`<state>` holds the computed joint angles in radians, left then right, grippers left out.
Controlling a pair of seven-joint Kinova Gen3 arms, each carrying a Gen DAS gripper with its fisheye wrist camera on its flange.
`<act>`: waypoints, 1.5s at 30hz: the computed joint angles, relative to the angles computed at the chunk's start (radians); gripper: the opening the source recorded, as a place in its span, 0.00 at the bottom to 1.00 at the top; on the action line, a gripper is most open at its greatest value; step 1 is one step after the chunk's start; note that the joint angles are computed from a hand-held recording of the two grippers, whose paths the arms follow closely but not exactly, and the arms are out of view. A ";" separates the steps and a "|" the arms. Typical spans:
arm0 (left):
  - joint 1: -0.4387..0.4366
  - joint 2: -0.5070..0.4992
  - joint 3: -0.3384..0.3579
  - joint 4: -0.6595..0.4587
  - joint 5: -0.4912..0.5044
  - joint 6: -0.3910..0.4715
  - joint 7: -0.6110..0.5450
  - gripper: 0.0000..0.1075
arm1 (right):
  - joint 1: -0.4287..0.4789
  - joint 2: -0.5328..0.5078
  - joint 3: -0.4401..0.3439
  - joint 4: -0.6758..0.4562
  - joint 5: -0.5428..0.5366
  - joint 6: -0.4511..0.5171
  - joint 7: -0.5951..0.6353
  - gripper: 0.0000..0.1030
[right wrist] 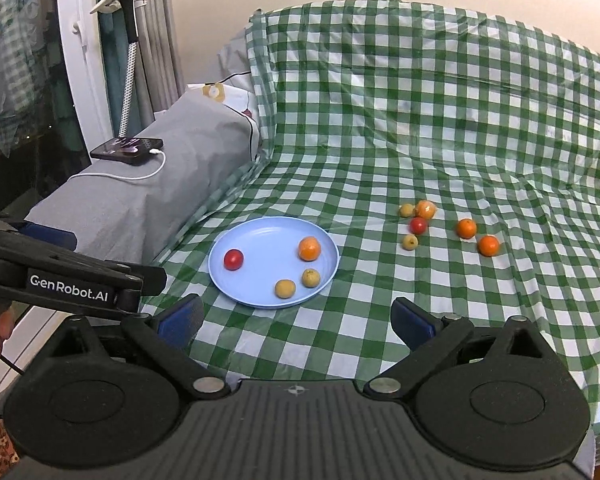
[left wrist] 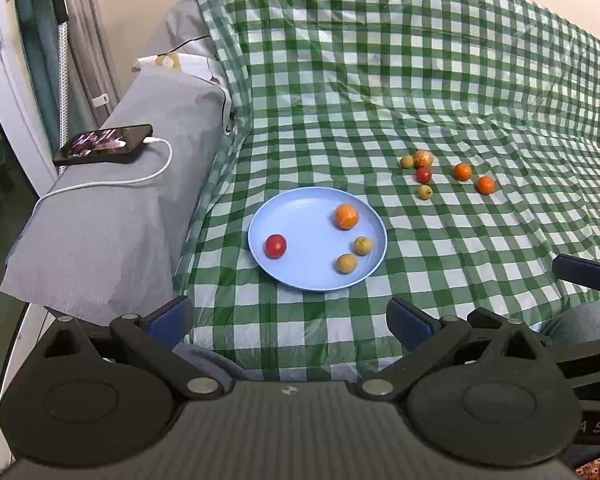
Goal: Organize fruits
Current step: 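Move both tools from the plate toward the remaining fruits, then grasp a red tomato with the left tool while the right tool grasps an orange mandarin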
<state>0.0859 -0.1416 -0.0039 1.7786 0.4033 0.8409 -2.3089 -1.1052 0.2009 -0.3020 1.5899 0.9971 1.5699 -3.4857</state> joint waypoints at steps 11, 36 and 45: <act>0.052 0.139 0.108 -0.156 -0.150 0.027 0.204 0.95 | 0.090 -0.033 0.036 0.111 -0.050 0.003 -0.130 0.96; 0.535 1.117 0.120 -1.257 -0.410 0.272 0.525 0.95 | 0.719 0.128 0.276 0.555 0.333 -0.634 -0.438 0.63; 0.558 1.196 0.097 -1.400 -0.376 0.351 0.473 0.30 | 0.732 0.142 0.269 0.562 0.385 -0.628 -0.453 0.37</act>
